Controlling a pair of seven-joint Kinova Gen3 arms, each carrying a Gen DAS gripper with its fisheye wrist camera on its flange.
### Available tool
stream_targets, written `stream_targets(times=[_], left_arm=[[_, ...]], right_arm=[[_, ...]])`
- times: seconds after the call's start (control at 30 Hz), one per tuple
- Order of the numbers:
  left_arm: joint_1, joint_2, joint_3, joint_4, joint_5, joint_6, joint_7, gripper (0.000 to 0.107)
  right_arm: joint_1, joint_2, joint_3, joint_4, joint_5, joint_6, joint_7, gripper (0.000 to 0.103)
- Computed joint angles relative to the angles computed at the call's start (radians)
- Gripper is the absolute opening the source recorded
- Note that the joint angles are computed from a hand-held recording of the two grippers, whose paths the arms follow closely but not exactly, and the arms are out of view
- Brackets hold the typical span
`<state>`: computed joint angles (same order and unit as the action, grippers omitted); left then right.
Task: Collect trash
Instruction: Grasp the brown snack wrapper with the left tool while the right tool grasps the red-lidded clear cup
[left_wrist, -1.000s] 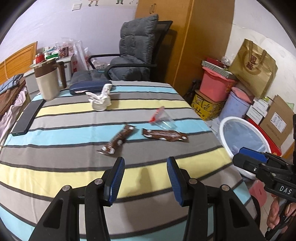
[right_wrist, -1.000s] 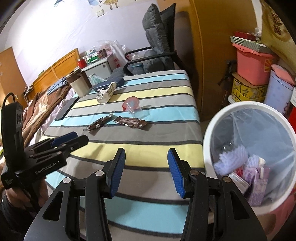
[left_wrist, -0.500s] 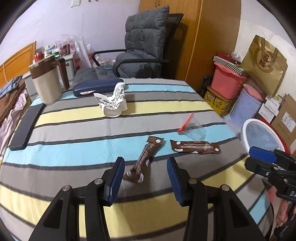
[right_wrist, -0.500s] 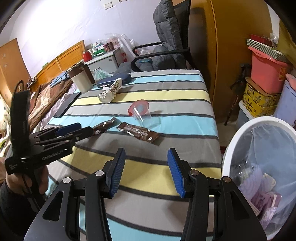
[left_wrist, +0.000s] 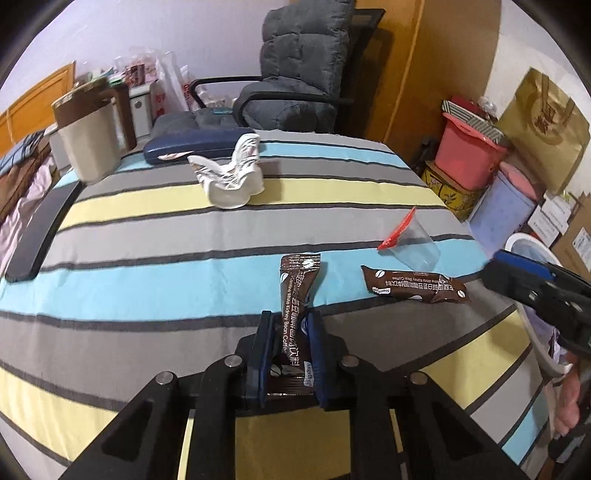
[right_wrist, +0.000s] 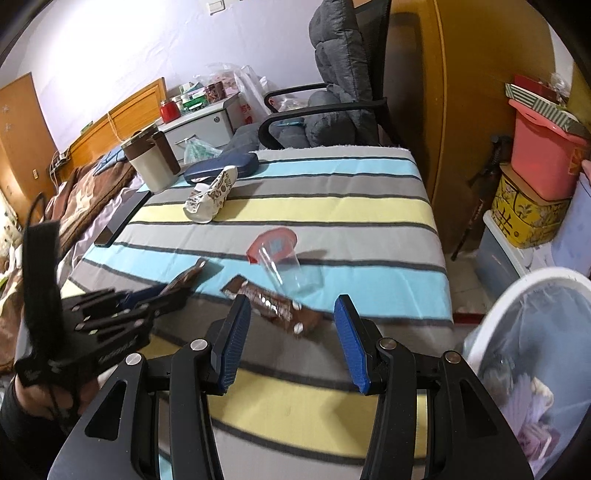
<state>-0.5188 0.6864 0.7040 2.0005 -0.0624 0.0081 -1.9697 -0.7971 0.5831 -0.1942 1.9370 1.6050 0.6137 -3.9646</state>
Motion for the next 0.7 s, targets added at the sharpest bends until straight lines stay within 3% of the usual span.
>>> stream_targets(times=[0.5,0.6,0.7], left_arm=[[-0.077,0.035,0.064,-0.006,0.010,0.020,0.002,0.019],[-0.078,0.035,0.064,-0.005,0.018,0.020,-0.006,0.019],[-0.074,0.033,0.061,-0.004,0.024,0.017,-0.011,0.019]], right_arm=[[0.006,0.080,0.114,-0.157,-0.198,-0.141,0.321,0.049],[-0.004,0.085,0.135,-0.169,-0.242,-0.167,0.374,0.036],[-0.032,0.081,0.166,-0.167,-0.277,-0.171,0.395,0.034]])
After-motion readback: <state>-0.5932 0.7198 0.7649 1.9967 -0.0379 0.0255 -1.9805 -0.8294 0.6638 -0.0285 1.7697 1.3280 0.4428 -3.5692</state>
